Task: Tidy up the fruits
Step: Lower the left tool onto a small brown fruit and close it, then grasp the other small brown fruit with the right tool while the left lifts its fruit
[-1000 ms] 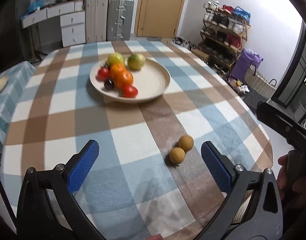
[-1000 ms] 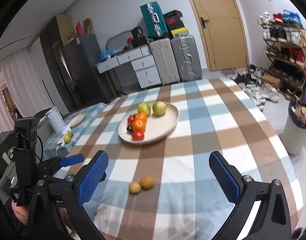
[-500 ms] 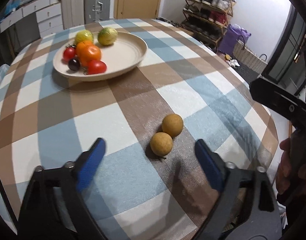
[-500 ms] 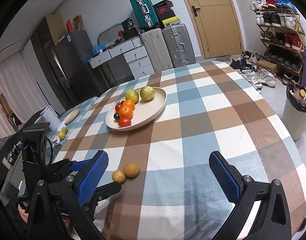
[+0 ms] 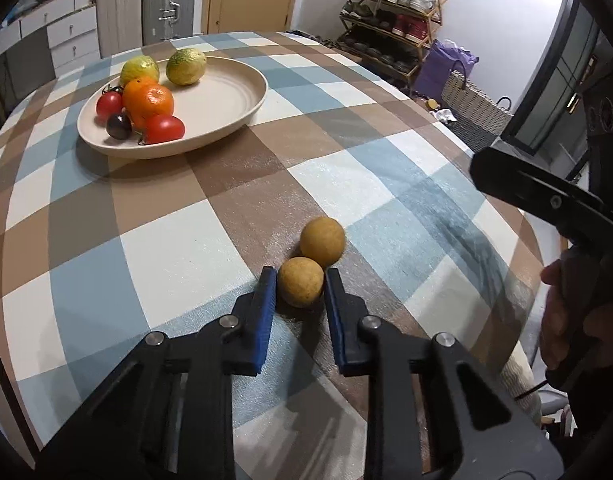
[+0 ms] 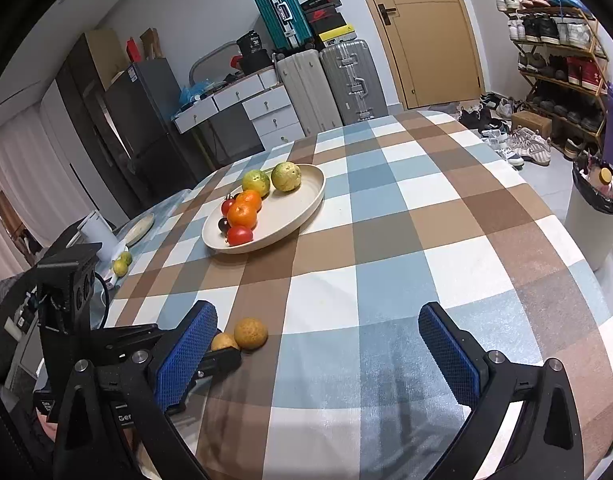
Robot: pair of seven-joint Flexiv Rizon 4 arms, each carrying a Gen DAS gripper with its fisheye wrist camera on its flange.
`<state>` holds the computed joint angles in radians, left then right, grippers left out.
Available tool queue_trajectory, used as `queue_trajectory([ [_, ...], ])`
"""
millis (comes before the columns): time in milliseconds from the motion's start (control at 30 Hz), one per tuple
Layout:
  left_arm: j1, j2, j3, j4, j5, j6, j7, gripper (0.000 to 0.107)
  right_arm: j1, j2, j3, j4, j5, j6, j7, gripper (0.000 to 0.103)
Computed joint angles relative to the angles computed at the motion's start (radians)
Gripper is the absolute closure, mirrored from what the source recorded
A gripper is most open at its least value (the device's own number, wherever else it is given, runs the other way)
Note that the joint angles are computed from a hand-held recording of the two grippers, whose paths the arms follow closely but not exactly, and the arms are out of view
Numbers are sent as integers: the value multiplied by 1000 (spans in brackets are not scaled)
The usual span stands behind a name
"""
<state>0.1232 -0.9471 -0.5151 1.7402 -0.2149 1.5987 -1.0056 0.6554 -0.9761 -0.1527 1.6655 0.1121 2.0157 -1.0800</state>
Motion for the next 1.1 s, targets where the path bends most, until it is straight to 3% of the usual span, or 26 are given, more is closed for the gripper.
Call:
queue_trajectory([
  [333, 137, 8, -126, 84, 63, 82, -1, 85, -11, -3, 16, -7, -22, -14, 1, 0],
  [500, 257, -7, -225, 137, 133, 136, -36, 85, -32, -7, 44, -20, -67, -40, 7, 0],
  [733, 339, 6, -248, 181, 223, 194, -114, 85, -49, -25, 76, -58, -147, -98, 8, 0],
  [833, 368, 4, -256, 190, 253, 201, -143, 85, -125, -43, 169, -90, -242, -128, 1, 0],
  [933, 384, 2, -255, 193, 272, 200, -163, 85, -113, -56, 152, -115, -277, -160, -2, 1],
  [1033, 388, 0, -246, 196, 282, 220, -188, 85, -126, -68, 168, -141, -306, -185, 0, 7],
  [1100, 396, -8, -249, 196, 296, 235, -205, 85, -148, -75, 193, -161, -335, -213, -2, 20],
])
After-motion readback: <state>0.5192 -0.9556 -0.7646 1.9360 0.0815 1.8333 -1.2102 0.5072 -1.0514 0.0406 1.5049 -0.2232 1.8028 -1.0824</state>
